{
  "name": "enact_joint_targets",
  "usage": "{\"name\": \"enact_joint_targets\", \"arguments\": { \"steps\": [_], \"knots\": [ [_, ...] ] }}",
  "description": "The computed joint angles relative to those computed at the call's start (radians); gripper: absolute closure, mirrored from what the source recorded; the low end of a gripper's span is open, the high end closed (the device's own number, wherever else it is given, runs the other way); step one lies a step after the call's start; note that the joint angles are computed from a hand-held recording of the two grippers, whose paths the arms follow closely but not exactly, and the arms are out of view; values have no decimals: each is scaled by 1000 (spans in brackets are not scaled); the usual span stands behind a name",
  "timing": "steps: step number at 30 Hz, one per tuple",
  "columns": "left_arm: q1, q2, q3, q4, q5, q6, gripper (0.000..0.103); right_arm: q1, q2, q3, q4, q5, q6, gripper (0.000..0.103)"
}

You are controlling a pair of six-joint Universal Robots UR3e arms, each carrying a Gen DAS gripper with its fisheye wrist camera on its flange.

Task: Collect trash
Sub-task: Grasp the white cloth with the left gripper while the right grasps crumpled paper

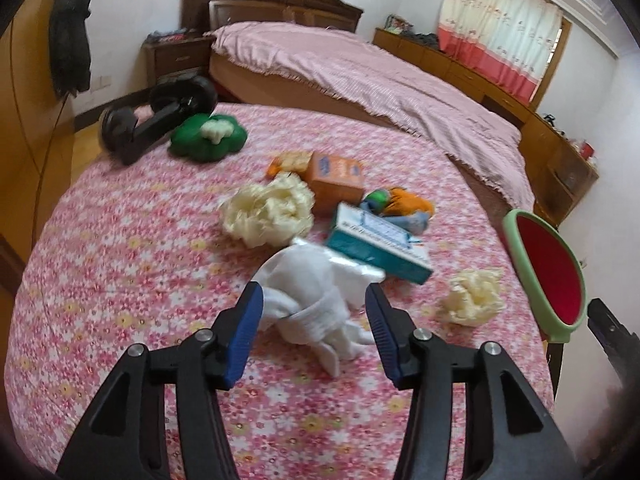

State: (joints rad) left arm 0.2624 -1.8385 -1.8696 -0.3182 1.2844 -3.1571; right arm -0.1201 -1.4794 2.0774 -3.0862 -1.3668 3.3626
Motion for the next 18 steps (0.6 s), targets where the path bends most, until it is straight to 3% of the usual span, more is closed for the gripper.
{"name": "enact_joint_targets", "arguments": {
  "steps": [18],
  "knots": [
    [25, -100, 26, 4, -23, -2, 50, 93, 162, -171, 85, -13, -31, 32]
  ]
}}
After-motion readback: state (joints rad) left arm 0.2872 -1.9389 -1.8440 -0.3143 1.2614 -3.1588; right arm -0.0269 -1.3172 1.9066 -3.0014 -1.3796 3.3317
